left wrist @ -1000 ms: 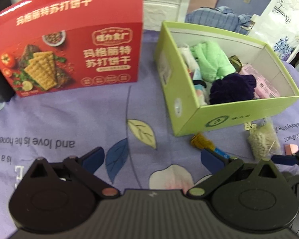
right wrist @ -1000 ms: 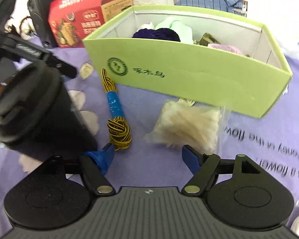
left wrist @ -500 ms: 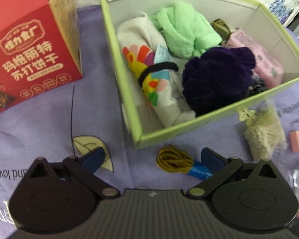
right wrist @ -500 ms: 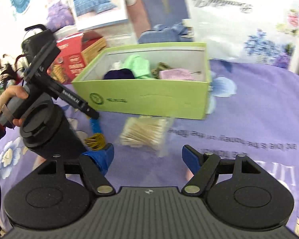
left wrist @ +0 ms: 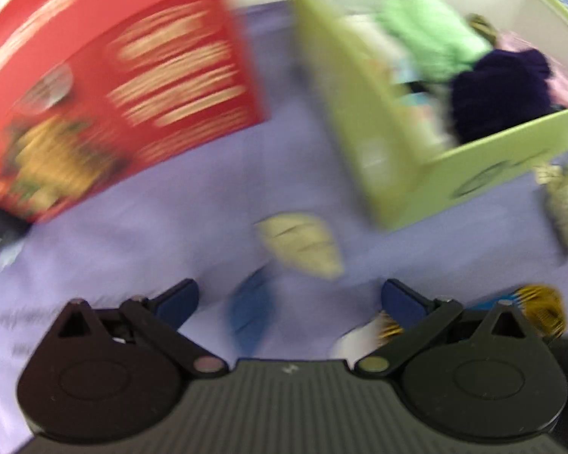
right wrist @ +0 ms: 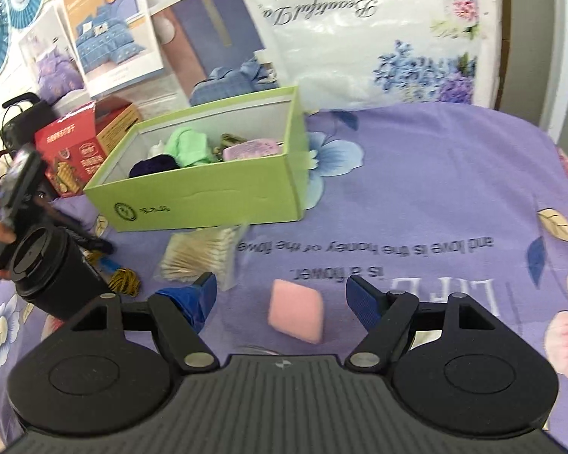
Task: Organize soft objects
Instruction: 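Move right tool over the white knotted cloth while left tool moves toward the yellow cord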
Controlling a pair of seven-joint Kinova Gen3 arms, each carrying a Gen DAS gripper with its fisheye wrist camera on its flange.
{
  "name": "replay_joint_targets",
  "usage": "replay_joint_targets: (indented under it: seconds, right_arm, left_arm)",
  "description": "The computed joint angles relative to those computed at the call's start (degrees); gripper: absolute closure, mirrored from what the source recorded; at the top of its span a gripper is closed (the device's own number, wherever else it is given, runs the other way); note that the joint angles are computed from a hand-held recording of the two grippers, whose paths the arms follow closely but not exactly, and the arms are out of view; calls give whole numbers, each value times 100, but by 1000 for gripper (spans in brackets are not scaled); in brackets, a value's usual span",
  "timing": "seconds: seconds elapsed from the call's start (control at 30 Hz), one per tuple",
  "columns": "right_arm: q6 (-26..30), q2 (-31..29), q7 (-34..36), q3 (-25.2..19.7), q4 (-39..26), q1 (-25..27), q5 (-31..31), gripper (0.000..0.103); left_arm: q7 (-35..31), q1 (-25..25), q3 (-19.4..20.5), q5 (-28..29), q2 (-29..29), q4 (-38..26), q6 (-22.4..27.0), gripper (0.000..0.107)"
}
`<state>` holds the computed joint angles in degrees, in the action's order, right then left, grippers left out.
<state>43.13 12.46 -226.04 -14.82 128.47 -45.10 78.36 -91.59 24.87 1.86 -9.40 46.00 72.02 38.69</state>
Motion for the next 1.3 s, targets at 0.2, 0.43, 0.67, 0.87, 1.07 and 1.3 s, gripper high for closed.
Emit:
replay_joint_targets:
  seconds: [0.2, 0.43, 0.67, 0.87, 1.07, 1.3]
  right_arm:
    - [117, -75, -169, -31, 74, -35, -145, 42]
    - [219, -59, 626, -22, -191, -86, -791, 42]
    - [124, -27, 738, 148, -272, -84, -1253, 42]
    - [160, -477, 1209, 101, -76, -3, -1966, 42]
    - [114, -587, 1910, 91, 52, 276, -2655, 41]
    - [-406, -306, 903, 582, 487, -93, -1756, 41]
  left_arm:
    - [-776, -830, 836, 182, -715, 1048, -796, 5]
    - [-2407, -2199, 2391, -396, -716, 1395, -1097, 5]
    - [-4038, -3261, 4040, -1154, -406, 1924, -1592, 5]
    - [-5436, -3465, 4979, -1495, 310, 1327, -675, 5]
    - [-6834, -2905, 4156, -614, 237, 1089, -511, 5]
    - [-8231, -1916, 2678, 859, 124, 593, -29, 5]
